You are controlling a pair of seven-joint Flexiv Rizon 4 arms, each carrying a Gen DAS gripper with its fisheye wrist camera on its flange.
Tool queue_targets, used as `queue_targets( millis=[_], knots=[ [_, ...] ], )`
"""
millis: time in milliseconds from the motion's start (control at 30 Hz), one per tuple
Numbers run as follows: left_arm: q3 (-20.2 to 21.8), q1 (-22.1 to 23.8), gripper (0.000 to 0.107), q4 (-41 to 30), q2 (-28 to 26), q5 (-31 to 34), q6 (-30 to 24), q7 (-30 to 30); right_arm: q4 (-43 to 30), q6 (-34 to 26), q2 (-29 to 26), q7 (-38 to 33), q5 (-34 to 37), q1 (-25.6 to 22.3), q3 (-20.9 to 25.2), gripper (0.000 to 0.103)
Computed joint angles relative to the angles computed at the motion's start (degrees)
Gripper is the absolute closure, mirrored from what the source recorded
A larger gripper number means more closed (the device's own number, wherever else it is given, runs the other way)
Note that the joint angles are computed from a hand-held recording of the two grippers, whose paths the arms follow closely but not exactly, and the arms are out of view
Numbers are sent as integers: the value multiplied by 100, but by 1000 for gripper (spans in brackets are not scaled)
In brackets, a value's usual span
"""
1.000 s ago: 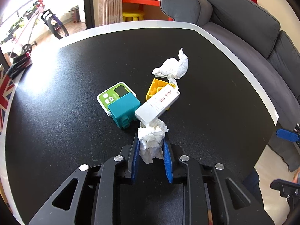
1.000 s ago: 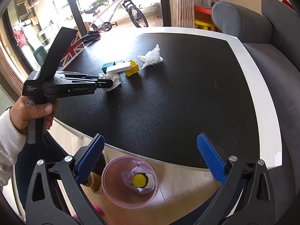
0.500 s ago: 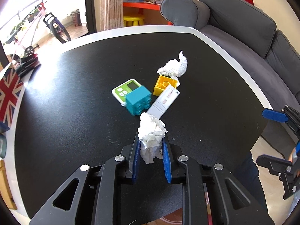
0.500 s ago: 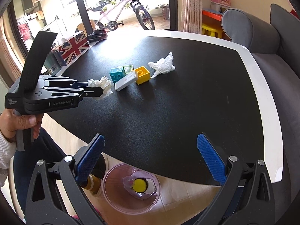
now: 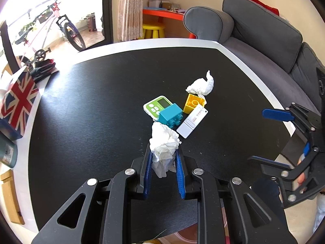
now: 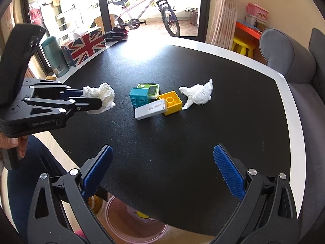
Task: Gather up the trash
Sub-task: 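Grasp the white stick with orange print with the right gripper while the left gripper holds the tissue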
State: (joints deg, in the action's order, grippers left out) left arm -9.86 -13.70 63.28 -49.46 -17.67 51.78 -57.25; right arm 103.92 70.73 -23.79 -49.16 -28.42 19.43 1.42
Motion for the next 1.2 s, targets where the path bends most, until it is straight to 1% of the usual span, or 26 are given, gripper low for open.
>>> queue_targets(
  millis=[300,400,633,667,700,733,867,933,967,1033,1133,1200],
  knots=[
    [-30,94,86,-18,3,-79,4,14,-814,-516,-512,-616,337,-17,189,6],
    [-48,130,86,-19,3,-112,6,44,-1027,-663,-664,-734,368,41,151,6],
    [-79,192,86,-38,-21,-194,-10,72,-1433,-1018,-983,-764,172,240,-53,6],
    [-83,199,86,-45,-29,-207,-19,73,-1495,-1071,-1033,-764,141,266,-75,9],
    [-86,205,86,-47,-34,-218,-27,74,-1557,-1125,-1079,-775,119,283,-89,15],
    [-89,211,86,-58,-45,-227,-40,78,-1626,-1199,-1131,-774,82,314,-115,17],
    [-102,230,86,-94,-80,-265,-67,88,-1747,-1356,-1248,-792,-68,397,-191,18],
    [-111,237,86,-86,-84,-282,-62,97,-1772,-1369,-1297,-746,-188,455,-263,21],
    [-117,242,86,-90,-91,-293,-68,100,-1790,-1402,-1322,-708,-266,494,-312,25],
    [-121,249,86,-93,-103,-309,-75,104,-1832,-1453,-1365,-667,-368,529,-358,27],
    [-128,260,86,-97,-123,-333,-82,101,-1881,-1490,-1417,-660,-424,529,-357,33],
    [-129,263,86,-89,-128,-338,-88,108,-1870,-1491,-1424,-608,-507,558,-399,35]
  ],
)
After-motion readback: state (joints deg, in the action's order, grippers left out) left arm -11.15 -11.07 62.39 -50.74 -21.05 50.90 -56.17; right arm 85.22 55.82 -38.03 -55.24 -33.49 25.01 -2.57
